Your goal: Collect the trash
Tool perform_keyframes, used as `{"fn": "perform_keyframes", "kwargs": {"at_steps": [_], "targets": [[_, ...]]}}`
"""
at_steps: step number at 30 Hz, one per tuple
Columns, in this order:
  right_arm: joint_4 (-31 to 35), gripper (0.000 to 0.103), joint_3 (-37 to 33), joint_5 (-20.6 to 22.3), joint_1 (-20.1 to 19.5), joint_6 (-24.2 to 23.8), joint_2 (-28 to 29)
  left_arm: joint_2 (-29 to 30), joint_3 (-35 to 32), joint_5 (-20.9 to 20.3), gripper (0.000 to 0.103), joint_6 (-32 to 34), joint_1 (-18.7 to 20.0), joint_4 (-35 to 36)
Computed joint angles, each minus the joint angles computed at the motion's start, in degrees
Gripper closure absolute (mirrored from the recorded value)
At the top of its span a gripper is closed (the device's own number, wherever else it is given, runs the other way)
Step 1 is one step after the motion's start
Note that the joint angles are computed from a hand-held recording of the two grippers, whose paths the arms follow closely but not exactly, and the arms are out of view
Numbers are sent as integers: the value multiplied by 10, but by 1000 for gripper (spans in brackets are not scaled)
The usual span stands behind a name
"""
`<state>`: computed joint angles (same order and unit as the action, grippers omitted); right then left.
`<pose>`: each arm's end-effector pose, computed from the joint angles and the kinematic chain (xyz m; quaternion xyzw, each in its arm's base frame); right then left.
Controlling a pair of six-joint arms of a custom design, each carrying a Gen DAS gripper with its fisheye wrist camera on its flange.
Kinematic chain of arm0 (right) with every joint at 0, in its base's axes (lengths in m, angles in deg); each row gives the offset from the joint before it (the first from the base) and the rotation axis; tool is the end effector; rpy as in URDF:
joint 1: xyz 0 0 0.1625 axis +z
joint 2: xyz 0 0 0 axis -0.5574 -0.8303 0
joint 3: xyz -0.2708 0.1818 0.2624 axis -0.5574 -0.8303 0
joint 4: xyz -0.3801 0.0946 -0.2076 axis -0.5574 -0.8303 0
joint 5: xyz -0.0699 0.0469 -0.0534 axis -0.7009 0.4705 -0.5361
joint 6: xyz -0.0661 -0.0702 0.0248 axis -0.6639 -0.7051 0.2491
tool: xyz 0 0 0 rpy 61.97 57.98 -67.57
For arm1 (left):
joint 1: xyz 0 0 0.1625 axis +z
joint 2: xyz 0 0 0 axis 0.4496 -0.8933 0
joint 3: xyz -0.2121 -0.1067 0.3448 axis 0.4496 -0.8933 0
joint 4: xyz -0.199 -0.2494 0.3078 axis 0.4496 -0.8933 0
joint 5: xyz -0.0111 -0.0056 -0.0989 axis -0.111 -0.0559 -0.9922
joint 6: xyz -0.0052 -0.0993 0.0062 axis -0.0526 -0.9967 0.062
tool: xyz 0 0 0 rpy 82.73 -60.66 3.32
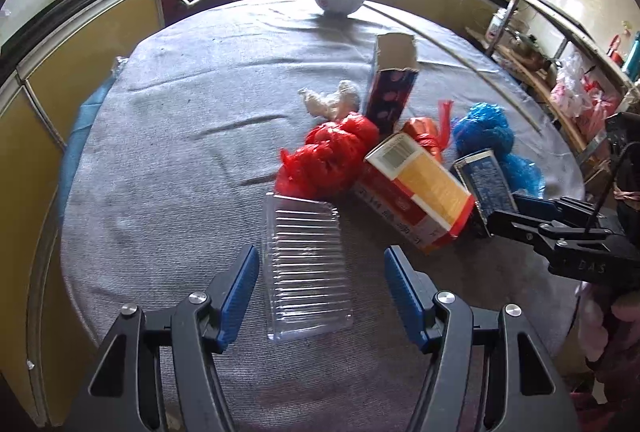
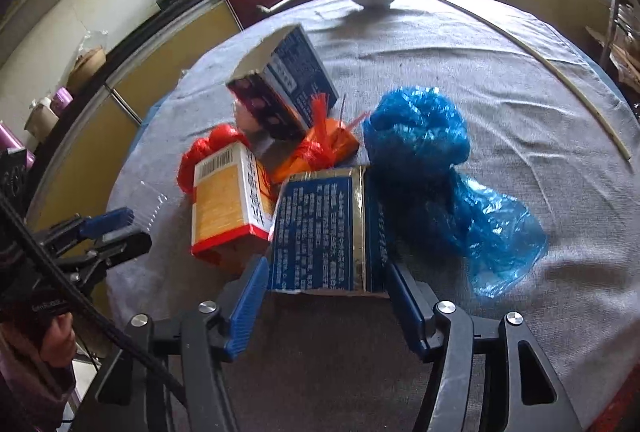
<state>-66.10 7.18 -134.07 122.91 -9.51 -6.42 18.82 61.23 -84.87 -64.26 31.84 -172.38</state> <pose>0.0749 -0.7936 0.2270 0.0422 -0.9341 0.2437 0.2576 -0.2553 -0.7827 0.1159 0.2559 0.9155 -0.1505 0.2714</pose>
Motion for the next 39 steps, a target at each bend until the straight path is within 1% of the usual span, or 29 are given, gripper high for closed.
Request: {"fn": "perform_keyframes", "kwargs": {"at_steps": [4, 7, 8, 9, 10, 11, 13, 16, 19, 20, 21, 23, 24, 28, 31, 33, 35, 37, 38, 39], "targets": [[-7, 38, -4, -6, 1, -2, 7, 4, -4, 8, 37, -14, 1, 12], [-12, 36, -11, -19, 5, -13, 15, 8, -7, 7, 37, -19, 2, 17], [-14, 35, -13, -24, 7, -18, 18, 9, -7, 9, 39, -20, 2, 17], [-13, 35, -17, -29, 8, -20, 21, 10, -9, 8, 48, -23, 2, 20], [-10, 35, -19, -35, 10, -21, 22, 10, -9, 5, 54, -27, 3, 23], [-6, 35, -19, -34, 11, -22, 21, 10, -13, 1, 63, -29, 6, 29], [0, 35, -17, -24, 10, -21, 18, 12, -17, -5, 65, -35, 9, 34], [0, 32, -19, -30, 11, -27, 22, 11, -15, -9, 65, -35, 9, 29], [-18, 31, -19, -32, 10, -35, 26, 9, -10, -9, 66, -26, 8, 22], [-15, 31, -22, -32, 10, -33, 28, 8, -8, -10, 66, -23, 7, 20], [-13, 31, -24, -33, 10, -33, 29, 5, -3, -12, 72, -20, 6, 17], [-28, 31, -20, -33, 10, -48, 30, 1, -1, -16, 87, -18, 5, 19], [-31, 31, -19, -30, 9, -54, 29, 2, -2, -17, 88, -18, 4, 19], [-30, 32, -11, 2, -1, -45, 20, 0, 1, -19, 89, -18, 3, 14], [-30, 40, -2, 32, -11, -30, 7, -4, 6, -24, 91, -11, 3, 7], [-31, 51, 5, 56, -18, -20, -1, -5, 7, -25, 91, -8, 3, 6], [-31, 53, 11, 68, -21, -14, -8, -5, 6, -31, 91, -5, 2, 7], [-24, 53, 10, 68, -21, -8, -9, -10, 11, -38, 91, 7, 1, 5], [-22, 53, 12, 68, -21, -3, -11, -13, 16, -38, 84, 12, 0, 2], [-20, 53, 14, 64, -20, 3, -13, -17, 22, -40, 68, 20, -1, -5]]}}
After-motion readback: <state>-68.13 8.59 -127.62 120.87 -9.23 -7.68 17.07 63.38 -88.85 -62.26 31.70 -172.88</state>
